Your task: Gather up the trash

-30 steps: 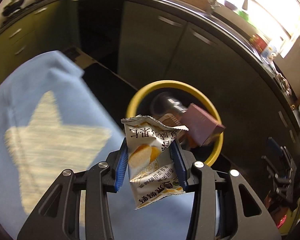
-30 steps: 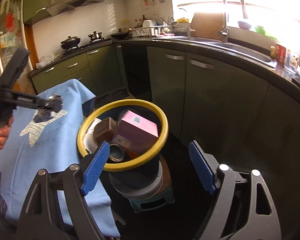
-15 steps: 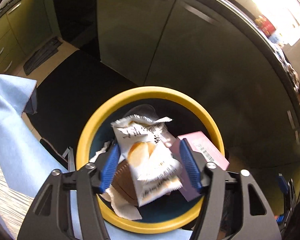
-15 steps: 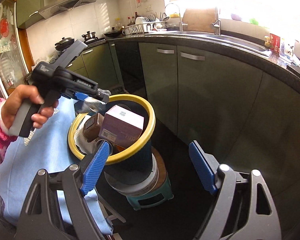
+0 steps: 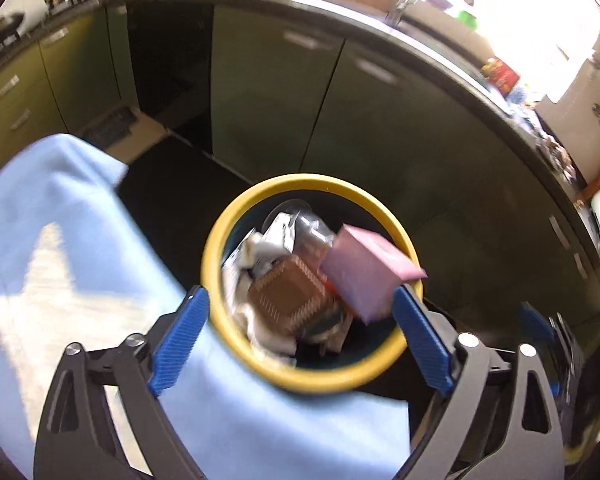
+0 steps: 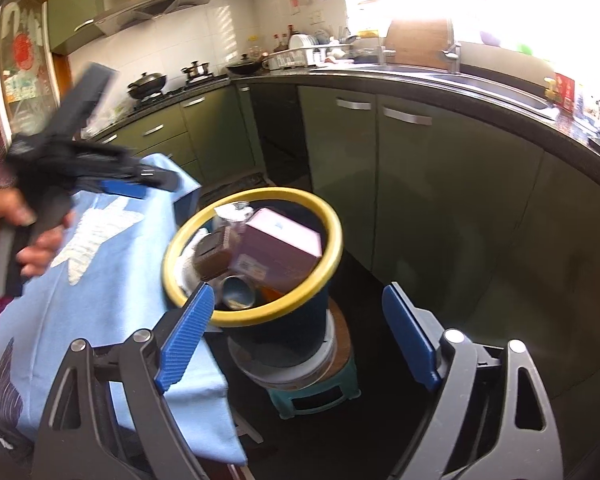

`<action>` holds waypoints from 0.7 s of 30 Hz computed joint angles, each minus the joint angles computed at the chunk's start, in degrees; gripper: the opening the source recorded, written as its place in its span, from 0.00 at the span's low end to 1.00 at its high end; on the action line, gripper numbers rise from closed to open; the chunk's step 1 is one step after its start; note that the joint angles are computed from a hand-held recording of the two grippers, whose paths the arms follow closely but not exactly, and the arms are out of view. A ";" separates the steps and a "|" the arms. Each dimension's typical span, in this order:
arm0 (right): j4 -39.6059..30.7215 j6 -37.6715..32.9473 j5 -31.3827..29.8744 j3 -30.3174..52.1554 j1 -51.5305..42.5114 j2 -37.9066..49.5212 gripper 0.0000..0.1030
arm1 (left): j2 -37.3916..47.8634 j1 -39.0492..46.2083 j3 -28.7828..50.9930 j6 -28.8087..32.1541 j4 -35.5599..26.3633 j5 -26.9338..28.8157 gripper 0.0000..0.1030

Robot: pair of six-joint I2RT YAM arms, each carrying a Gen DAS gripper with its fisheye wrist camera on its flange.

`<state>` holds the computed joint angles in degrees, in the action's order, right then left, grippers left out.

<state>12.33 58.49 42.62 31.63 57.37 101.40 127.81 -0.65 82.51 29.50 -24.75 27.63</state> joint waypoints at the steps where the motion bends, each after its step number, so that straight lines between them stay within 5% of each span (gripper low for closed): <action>1: -0.42 -0.28 -0.15 0.80 0.35 0.29 0.79 | -4.83 2.45 -6.72 1.45 3.44 0.87 0.95; 4: -1.87 -1.60 -0.26 3.93 2.20 1.61 0.80 | -15.23 9.25 -20.60 3.83 11.02 3.51 0.95; 9: -4.19 -3.57 -0.12 9.33 5.45 3.68 0.89 | -26.40 25.94 -31.24 9.87 11.49 10.54 0.95; 15: -8.90 -4.81 1.48 16.84 9.24 6.00 0.93 | -33.47 48.10 -37.50 12.96 17.89 18.27 0.95; 21: -14.69 -3.90 4.02 22.65 12.45 6.18 0.93 | -31.41 65.00 -33.58 22.25 11.22 26.47 0.95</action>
<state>-2.36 54.58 46.64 54.28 69.82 107.58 96.40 64.35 48.93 51.75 -13.53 54.09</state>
